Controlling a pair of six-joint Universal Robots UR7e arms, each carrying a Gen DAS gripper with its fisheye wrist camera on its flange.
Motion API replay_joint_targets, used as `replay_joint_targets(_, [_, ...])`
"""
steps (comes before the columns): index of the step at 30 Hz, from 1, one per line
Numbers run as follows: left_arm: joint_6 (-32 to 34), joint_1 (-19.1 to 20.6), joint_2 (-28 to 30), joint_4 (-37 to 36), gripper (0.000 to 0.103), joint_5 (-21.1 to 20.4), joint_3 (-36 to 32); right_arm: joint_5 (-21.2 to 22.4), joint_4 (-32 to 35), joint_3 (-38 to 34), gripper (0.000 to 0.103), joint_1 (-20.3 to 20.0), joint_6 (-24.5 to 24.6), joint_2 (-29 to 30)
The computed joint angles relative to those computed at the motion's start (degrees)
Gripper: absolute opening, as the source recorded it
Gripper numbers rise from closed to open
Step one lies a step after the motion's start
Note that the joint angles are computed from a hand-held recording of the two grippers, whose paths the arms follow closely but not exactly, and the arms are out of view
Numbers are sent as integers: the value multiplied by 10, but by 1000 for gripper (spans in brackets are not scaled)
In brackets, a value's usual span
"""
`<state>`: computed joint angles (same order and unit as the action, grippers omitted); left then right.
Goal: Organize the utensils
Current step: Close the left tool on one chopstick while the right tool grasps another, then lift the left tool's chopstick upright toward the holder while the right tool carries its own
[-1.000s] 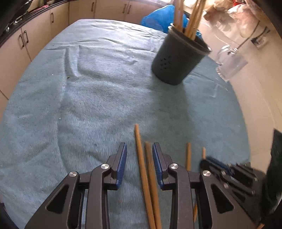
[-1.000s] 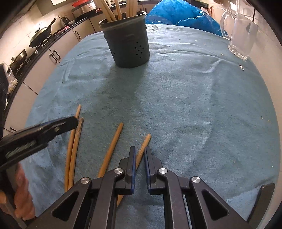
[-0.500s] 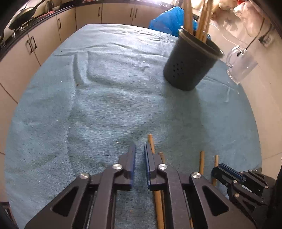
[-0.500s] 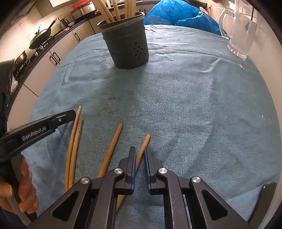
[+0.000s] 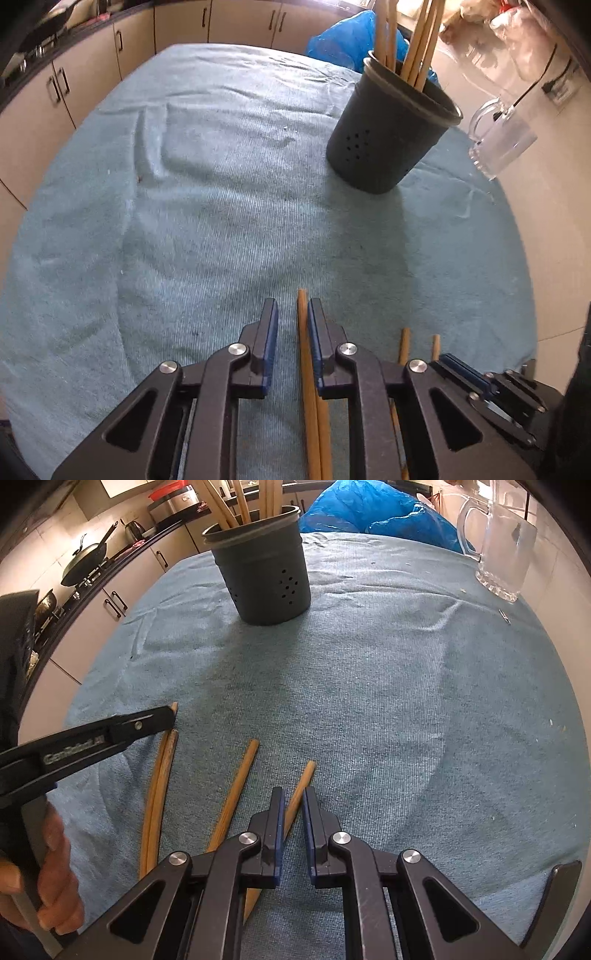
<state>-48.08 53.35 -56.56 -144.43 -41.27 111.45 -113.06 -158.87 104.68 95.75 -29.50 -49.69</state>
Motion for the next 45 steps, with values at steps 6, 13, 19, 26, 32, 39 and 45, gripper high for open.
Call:
replay_joint_targets(6, [-30,-21,3,60,15,36,5,0,7,-3,10,-1,-5,-1])
replay_joint_targets(13, [-77,-53,-40,77,15,33,74,-21,18,0,10,7,-17,-3])
replay_joint_targets(19, [-74,-61,-22,71,8,51,70,-53,-38,18,10,20,-45,8])
replay_joint_targets(26, [-3,-100,-46,-57,6,68,110,90,-34,52,5,-9,-33,-58])
replay_joint_targets(32, [21,-175,-81,-120,6,155,149,234,-125,129,5,-25,-85,-147])
replay_joint_targets(39, [16,-200,-89,-118,6,181,157,311,-242,190,5,-30,-116,-189])
replay_joint_targets(45, [-5,-162,-98,-50,9,111,131,306,-261,191,5,-20,-120,-187])
